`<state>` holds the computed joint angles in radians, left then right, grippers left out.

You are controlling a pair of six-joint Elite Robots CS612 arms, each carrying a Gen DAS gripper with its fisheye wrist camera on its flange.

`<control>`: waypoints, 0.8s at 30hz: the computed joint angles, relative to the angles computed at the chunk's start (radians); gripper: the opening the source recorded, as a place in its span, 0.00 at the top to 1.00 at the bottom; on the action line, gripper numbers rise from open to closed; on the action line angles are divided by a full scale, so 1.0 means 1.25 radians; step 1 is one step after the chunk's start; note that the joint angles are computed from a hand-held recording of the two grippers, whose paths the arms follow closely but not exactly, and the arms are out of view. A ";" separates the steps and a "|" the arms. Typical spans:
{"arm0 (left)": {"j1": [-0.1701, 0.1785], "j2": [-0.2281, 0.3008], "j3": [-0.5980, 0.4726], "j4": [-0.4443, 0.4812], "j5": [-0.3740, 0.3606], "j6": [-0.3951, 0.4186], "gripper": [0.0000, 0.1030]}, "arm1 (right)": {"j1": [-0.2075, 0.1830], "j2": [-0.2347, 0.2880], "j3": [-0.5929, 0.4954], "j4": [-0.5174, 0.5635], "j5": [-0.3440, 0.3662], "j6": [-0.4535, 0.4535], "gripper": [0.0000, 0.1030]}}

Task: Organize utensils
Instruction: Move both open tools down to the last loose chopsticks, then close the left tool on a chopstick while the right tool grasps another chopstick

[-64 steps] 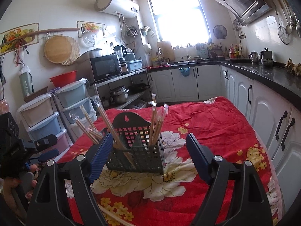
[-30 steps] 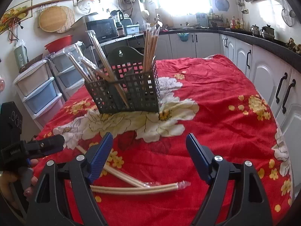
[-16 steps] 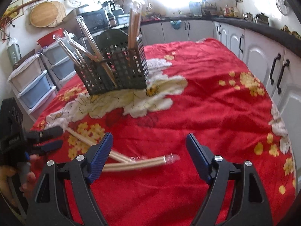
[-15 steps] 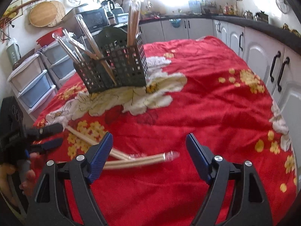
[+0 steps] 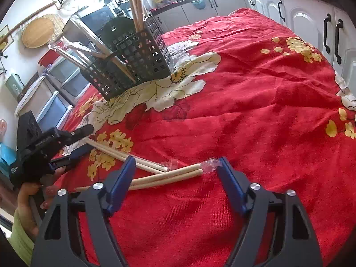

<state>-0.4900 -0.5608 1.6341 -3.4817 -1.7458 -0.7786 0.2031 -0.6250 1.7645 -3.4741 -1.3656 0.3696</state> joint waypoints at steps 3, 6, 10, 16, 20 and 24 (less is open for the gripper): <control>0.001 0.000 -0.001 0.010 0.012 0.001 0.72 | -0.002 0.002 0.000 -0.003 0.002 0.013 0.38; 0.003 0.001 -0.005 0.019 0.017 0.001 0.79 | -0.002 0.005 -0.004 -0.001 -0.003 0.022 0.54; 0.006 0.004 -0.010 0.025 0.019 0.000 0.82 | -0.005 0.008 -0.006 -0.003 -0.002 0.037 0.78; 0.009 0.007 -0.019 0.034 0.018 -0.003 0.83 | -0.020 0.013 -0.003 -0.037 0.043 0.060 0.96; 0.011 0.010 -0.025 0.037 0.014 -0.007 0.86 | -0.023 0.010 0.002 -0.066 0.060 0.056 0.97; 0.015 0.013 -0.029 0.035 0.003 -0.010 0.88 | -0.024 0.002 0.003 -0.087 0.063 0.037 0.97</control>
<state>-0.4713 -0.5451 1.5978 -3.4375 -1.7422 -0.7907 0.1736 -0.6226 1.7679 -3.5823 -1.2868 0.4163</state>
